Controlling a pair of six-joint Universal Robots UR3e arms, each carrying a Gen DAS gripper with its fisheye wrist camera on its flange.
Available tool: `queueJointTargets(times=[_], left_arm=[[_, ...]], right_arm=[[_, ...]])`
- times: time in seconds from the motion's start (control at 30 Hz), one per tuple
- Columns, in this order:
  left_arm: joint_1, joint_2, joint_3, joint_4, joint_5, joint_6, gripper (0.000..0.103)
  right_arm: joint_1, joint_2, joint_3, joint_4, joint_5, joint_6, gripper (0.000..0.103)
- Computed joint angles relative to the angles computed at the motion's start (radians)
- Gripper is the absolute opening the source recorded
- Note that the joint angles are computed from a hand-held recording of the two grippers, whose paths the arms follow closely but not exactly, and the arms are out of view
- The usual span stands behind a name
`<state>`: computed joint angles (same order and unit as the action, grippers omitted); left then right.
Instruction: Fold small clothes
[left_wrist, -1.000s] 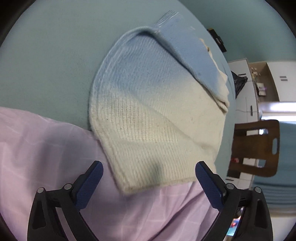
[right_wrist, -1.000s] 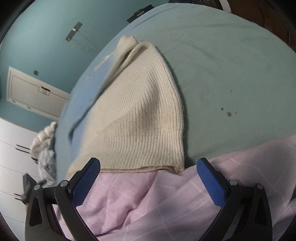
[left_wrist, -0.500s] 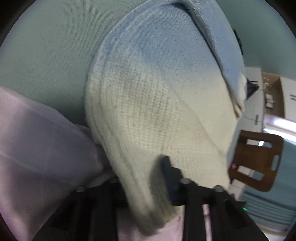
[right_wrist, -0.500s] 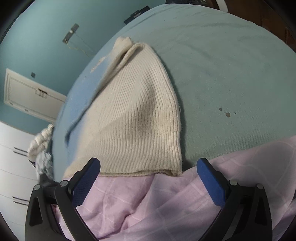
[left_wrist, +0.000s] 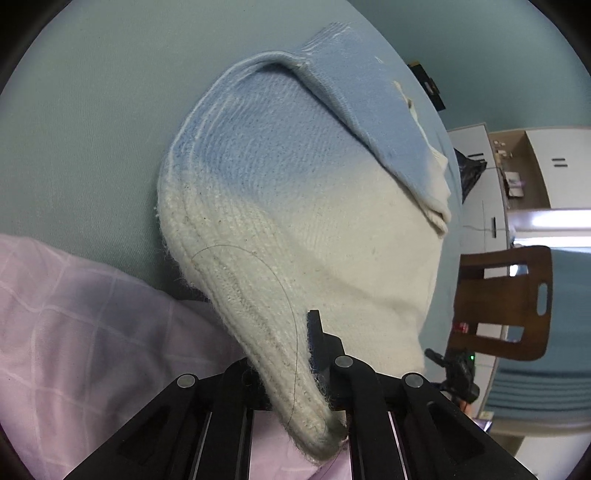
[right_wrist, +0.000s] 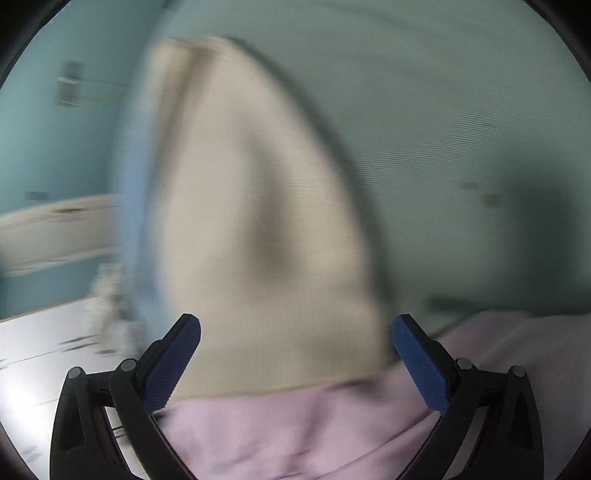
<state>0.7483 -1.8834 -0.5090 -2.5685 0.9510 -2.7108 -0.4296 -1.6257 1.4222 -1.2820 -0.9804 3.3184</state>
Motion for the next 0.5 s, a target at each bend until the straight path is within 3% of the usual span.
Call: queueJointTargets(times=[0.13,0.27,0.4,0.43,0.47,0.5], left_arm=[[-0.030,0.012,-0.052,0.060,0.014,-0.015,0.006],[-0.041,0.030,-0.080,0.098,0.028,-0.035,0.006],[-0.062,0.035,-0.079,0.125,0.061,-0.055,0.006],[-0.059,0.035,-0.082,0.127,0.071,-0.049,0.007],[-0.071,0.031,-0.082,0.139,0.087,-0.060,0.007],[-0.079,0.031,-0.088,0.148,0.105,-0.068,0.007]], right_arm=[[0.036,0.010,0.069,-0.010,0.009,-0.055,0.099],[0.020,-0.024,0.199,-0.154,0.109,-0.008,0.100],[0.025,-0.016,0.234,-0.186,0.181,-0.018,0.099],[0.016,-0.026,0.250,-0.178,0.220,-0.041,0.087],[0.011,-0.026,0.254,-0.172,0.242,-0.052,0.055],[0.004,-0.036,0.275,-0.164,0.261,-0.063,0.038]])
